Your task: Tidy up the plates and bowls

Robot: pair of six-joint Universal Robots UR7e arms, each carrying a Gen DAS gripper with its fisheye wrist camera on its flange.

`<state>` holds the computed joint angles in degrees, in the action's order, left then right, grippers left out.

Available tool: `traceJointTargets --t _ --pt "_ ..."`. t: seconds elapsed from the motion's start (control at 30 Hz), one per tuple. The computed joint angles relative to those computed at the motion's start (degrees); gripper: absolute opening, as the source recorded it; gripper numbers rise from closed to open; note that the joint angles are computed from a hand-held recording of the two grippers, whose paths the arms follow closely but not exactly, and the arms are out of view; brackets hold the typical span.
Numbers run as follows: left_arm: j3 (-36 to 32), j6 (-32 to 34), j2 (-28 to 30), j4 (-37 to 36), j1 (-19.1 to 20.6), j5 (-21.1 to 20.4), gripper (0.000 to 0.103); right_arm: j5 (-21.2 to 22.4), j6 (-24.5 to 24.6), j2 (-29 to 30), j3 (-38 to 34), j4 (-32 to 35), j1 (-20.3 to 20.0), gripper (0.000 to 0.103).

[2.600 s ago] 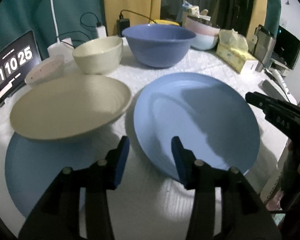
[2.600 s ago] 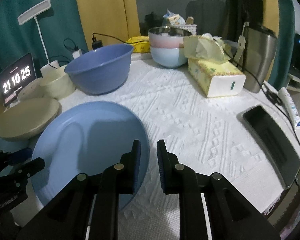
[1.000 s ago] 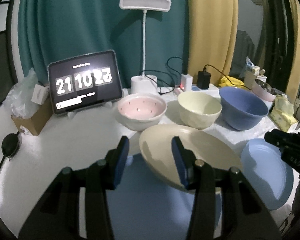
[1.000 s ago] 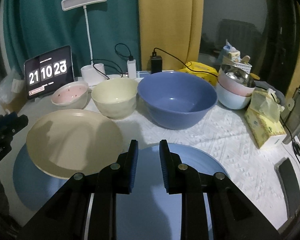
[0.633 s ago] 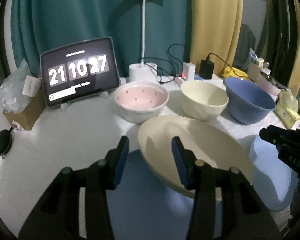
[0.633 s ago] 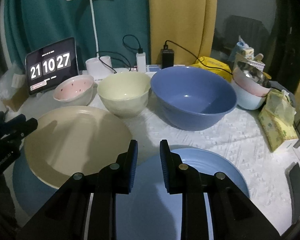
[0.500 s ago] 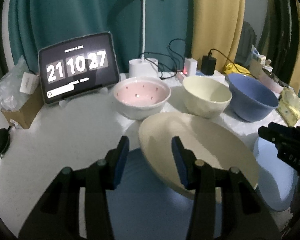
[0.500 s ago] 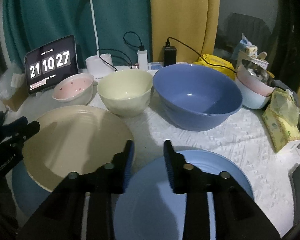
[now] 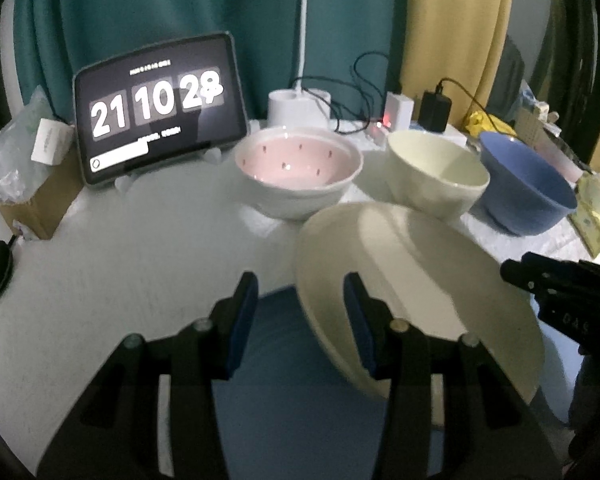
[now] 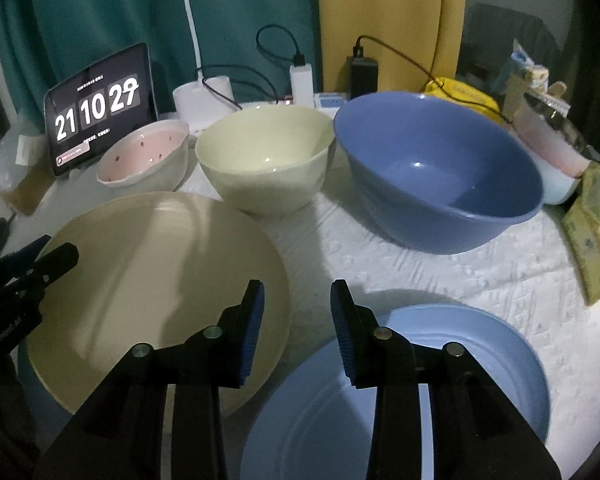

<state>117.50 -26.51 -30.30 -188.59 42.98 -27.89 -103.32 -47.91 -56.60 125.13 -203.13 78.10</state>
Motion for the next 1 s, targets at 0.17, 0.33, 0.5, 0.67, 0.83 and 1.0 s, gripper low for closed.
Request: traceJointTargets --t 0.17,0.33,0.5,0.67,0.83,1.0 --pt "-0.39 -0.96 -0.28 2.4 0.71 -1.01 0.046 -0.74 1.45 0.62 -1.16 3.44 -0.02 0.037" --pt "-0.58 1.04 0.01 1.5 0.77 -2.05 0.046 -0.35 1.17 0.47 -1.2 5.12 -0.18 0.037" --pt "-0.58 2.78 0.14 0.71 0.45 -3.32 0.046 0.2 -0.3 0.03 -0.42 5.06 -0.2 0.027" --pt "-0.43 2.39 -0.04 1.71 -0.02 -4.11 0.046 0.29 -1.04 -0.43 0.44 4.03 -0.06 0.026" --pt "0.33 1.5 -0.24 2.37 -0.97 -3.94 0.046 0.91 -1.52 -1.64 1.77 3.14 -0.27 0.026" --pt "1.08 0.31 -0.55 3.17 -2.06 -3.8 0.046 1.73 -1.53 -2.93 2.98 2.15 -0.43 0.026"
